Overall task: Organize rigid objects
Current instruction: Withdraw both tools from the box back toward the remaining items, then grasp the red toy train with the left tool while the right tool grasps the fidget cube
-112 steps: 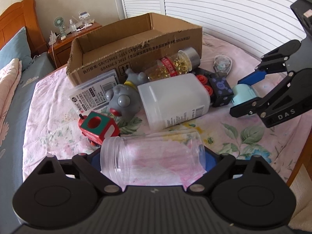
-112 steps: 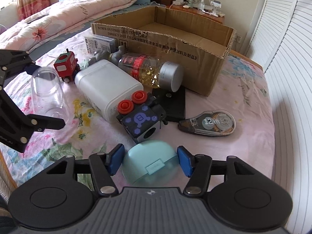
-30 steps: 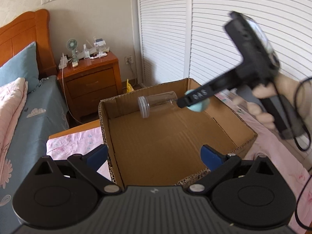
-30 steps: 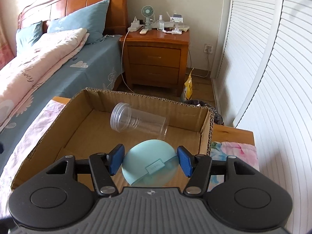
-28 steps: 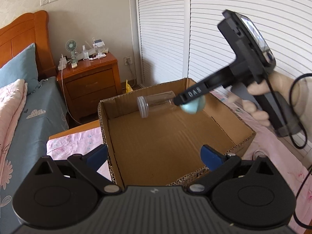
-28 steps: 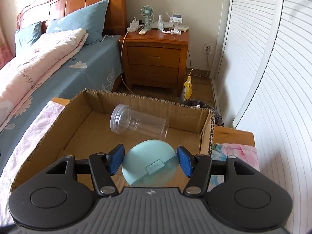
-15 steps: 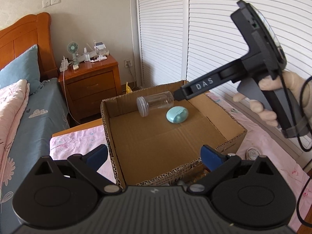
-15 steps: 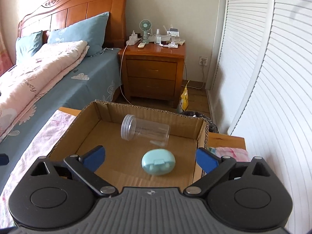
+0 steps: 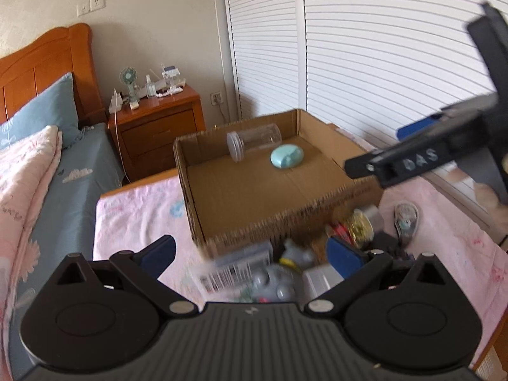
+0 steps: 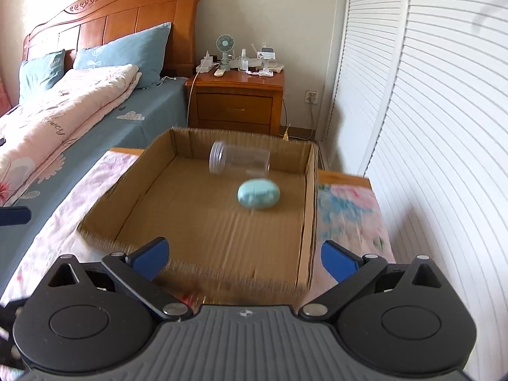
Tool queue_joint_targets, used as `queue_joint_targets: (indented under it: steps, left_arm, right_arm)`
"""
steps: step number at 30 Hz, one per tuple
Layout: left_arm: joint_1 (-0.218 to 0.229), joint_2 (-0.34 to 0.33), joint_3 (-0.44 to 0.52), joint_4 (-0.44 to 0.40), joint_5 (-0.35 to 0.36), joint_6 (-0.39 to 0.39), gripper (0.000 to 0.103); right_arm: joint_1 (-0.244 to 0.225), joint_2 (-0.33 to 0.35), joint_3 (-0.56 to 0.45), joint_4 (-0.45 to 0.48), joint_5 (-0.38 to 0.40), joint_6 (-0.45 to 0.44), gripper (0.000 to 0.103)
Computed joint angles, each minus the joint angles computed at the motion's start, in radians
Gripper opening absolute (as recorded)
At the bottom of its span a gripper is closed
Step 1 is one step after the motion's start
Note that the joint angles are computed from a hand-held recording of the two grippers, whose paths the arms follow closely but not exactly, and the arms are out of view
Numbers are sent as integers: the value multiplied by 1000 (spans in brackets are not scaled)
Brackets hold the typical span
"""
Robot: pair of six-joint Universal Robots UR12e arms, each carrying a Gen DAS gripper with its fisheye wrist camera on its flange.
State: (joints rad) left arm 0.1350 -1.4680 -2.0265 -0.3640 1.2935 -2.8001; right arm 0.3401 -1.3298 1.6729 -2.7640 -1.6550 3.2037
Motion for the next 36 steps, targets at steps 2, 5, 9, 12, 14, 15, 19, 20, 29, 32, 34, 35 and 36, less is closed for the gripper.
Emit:
queue_joint_targets:
  steps: [2, 5, 9, 12, 14, 15, 19, 20, 29, 32, 34, 35, 36]
  left_arm:
    - [1, 9, -14, -9, 11, -11, 101]
    - [-2, 21, -40, -1, 48, -31, 101]
    - [0, 29, -55, -22, 75, -43, 101]
    - [0, 29, -68, -20, 89, -34, 101]
    - [3, 28, -76, -23, 83, -16, 101]
    - [4, 26, -78, -24, 81, -4, 101]
    - [8, 17, -88, -33, 87, 52, 101]
    - [11, 15, -90, -34, 86, 61, 101]
    - [36, -11, -96, -21, 59, 114, 97]
    - [45, -20, -92, -21, 24, 119, 90]
    - [48, -28, -87, -22, 12, 119, 85]
    - [49, -32, -84, -25, 4, 117, 80]
    - [51, -36, -81, -29, -7, 116, 71]
  right_arm:
    - [9, -15, 32, -14, -19, 23, 103]
    - [21, -35, 82, -36, -54, 58, 103]
    - [27, -53, 122, -16, -91, 105, 103]
    - [22, -66, 146, 1, -92, 130, 103]
    - [22, -72, 158, 7, -100, 134, 103]
    - [22, -76, 164, 10, -99, 134, 103]
    - [20, -83, 179, 9, -86, 121, 103]
    - [20, -84, 181, 10, -87, 118, 103]
    - [14, -73, 174, 23, -61, 103, 103]
    - [15, -69, 171, 31, -60, 98, 103]
    - [15, -67, 168, 37, -60, 96, 103]
    - [15, -65, 166, 40, -62, 95, 103]
    - [15, -63, 165, 43, -64, 94, 103]
